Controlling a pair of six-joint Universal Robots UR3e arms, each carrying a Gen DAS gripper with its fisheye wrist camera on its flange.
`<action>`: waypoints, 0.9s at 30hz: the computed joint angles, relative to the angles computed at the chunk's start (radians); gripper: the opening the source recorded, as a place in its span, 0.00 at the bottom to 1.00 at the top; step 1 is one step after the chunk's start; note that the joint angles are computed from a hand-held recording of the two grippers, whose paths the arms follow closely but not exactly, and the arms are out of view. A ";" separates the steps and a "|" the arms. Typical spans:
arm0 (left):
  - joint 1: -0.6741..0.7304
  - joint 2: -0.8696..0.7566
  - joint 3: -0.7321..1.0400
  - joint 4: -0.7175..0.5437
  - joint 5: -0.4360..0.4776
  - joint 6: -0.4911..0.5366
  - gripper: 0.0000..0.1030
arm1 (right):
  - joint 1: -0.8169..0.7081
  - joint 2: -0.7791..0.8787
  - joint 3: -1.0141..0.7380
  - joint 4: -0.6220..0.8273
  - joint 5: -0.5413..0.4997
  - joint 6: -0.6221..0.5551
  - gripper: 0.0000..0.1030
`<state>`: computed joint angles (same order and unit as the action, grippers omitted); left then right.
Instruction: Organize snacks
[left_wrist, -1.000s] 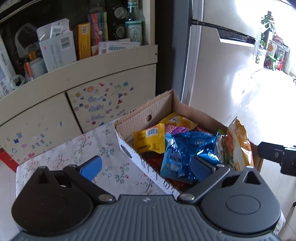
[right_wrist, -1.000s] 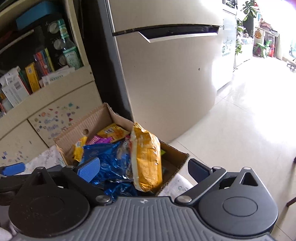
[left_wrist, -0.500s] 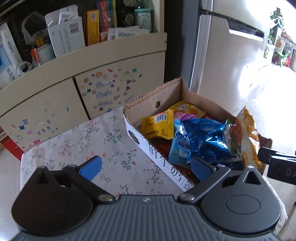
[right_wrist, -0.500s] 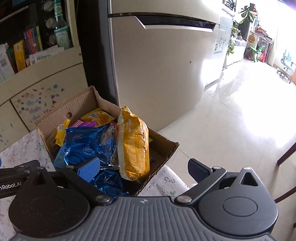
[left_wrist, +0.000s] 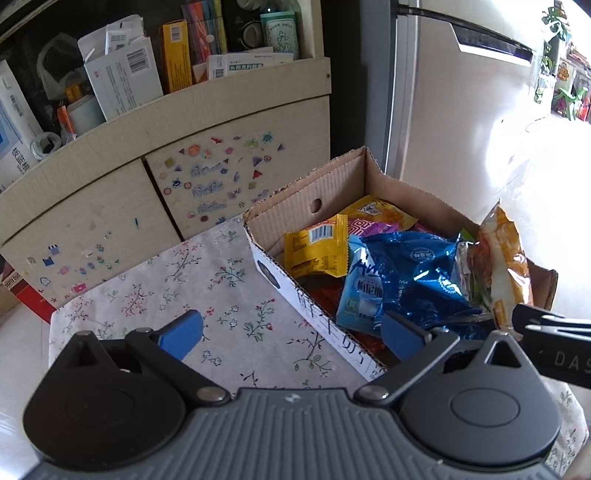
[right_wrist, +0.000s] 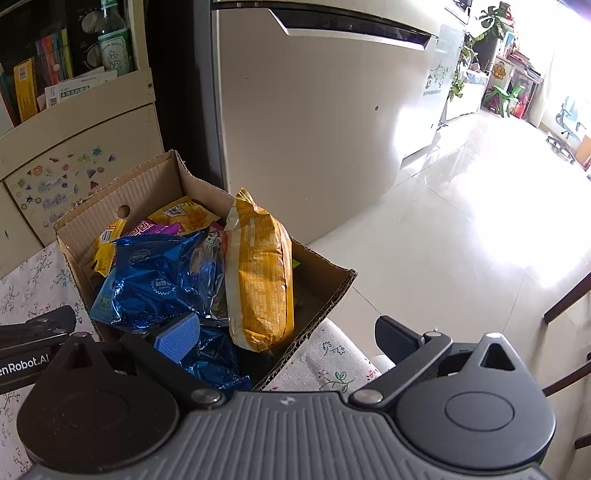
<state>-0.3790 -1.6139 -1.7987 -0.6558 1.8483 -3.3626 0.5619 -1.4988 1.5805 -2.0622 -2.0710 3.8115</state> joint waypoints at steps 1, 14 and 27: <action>0.001 0.000 -0.001 0.003 -0.003 0.000 0.99 | -0.001 0.001 -0.001 0.002 0.002 0.001 1.00; 0.001 -0.017 0.001 0.008 -0.022 0.007 0.99 | 0.003 0.017 -0.016 0.014 0.006 0.009 1.00; -0.006 -0.028 0.015 -0.005 -0.010 0.007 0.98 | 0.003 0.026 -0.023 0.022 0.000 0.013 1.00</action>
<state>-0.3845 -1.6423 -1.7837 -0.6608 1.8383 -3.3554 0.5645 -1.4724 1.5580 -2.0401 -2.0712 3.8247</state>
